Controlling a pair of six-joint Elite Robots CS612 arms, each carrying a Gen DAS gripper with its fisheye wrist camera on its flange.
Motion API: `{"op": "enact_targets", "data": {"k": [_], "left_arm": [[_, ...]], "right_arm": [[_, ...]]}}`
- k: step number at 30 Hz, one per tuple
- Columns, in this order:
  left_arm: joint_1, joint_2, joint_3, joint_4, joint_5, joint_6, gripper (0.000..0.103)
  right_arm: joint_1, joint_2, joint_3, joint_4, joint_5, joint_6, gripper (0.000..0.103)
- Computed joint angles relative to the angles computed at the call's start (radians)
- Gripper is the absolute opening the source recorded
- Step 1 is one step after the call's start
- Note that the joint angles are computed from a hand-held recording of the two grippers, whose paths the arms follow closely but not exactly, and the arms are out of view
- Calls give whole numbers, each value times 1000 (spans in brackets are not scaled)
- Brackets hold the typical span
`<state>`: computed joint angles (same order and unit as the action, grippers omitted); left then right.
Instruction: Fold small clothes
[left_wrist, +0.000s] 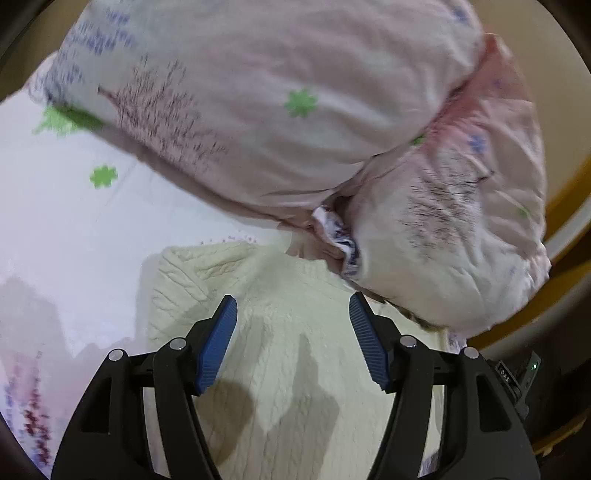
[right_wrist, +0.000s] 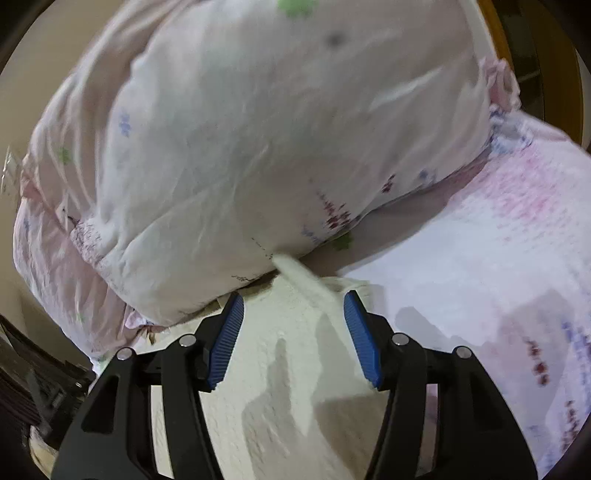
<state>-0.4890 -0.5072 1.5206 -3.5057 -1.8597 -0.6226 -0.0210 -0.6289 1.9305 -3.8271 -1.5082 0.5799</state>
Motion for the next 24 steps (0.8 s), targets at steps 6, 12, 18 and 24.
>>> {"op": "enact_targets", "data": {"k": [6,12,18,24], "left_arm": [[-13,-56,97,-9,118,138,63],[-21,-71,143,39,182,205,63],[-26,-70,156,74,190,214,63],[-36,-69,174,74,171,215,57]], "right_arm": [[-1,-21,64,1,-33,-96,48],[6,-22,87,56,-45,-140,39],[10,-17,92,86,-48,-138,5],[12,-23,126,74,-64,-70,4]]}}
